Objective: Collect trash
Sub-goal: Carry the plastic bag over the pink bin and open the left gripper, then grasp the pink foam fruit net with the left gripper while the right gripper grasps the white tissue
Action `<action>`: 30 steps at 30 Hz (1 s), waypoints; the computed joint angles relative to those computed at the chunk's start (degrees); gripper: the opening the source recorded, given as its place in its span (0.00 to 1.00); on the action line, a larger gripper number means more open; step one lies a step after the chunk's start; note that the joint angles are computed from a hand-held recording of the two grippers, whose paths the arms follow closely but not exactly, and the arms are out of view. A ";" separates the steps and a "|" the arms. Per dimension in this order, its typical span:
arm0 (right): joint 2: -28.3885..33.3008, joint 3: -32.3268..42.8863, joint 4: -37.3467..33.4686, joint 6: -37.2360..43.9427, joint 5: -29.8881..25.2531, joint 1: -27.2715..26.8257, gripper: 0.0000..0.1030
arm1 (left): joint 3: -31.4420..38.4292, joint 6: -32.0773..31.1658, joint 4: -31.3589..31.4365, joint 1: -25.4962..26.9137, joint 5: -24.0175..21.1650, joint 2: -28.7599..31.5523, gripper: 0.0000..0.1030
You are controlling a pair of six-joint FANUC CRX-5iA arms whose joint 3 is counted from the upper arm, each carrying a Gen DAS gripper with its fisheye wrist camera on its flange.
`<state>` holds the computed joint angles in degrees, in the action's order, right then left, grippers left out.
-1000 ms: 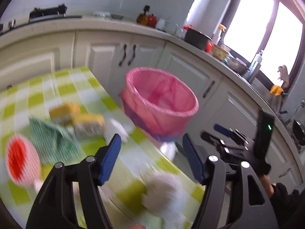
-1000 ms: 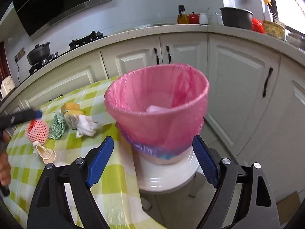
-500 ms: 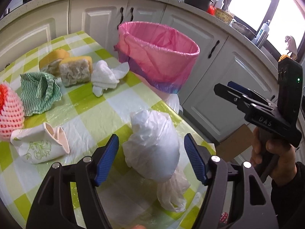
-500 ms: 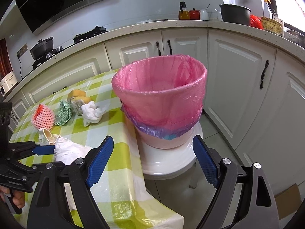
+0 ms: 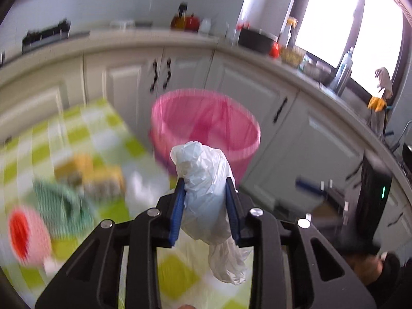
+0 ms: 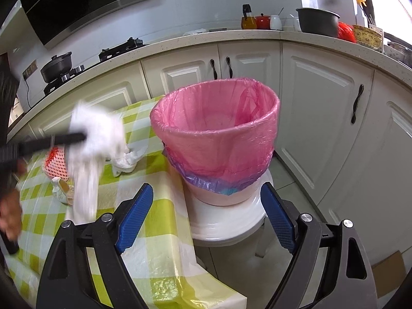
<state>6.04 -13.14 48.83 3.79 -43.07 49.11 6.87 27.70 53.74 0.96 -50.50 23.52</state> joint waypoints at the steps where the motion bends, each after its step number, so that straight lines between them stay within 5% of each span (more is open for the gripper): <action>1: -0.10 0.01 -0.15 0.09 -0.16 -0.06 0.78 | 3.08 0.22 1.08 -1.03 0.76 1.72 0.29; 4: -0.18 0.33 -0.84 0.58 -0.72 -0.12 0.78 | 13.68 4.69 0.70 -3.46 0.20 7.84 0.32; 6: -0.08 0.67 -1.52 1.29 -0.97 -0.10 0.78 | 22.09 9.98 -1.86 -4.66 -0.55 12.49 0.65; 10: -0.08 1.01 -1.71 2.00 -0.97 -0.18 0.78 | 33.49 16.73 -6.03 -5.22 -2.75 18.22 0.65; 30: 7.65 12.01 -4.43 8.31 2.14 0.25 0.82 | -0.99 7.07 -0.04 9.78 10.82 -1.78 0.73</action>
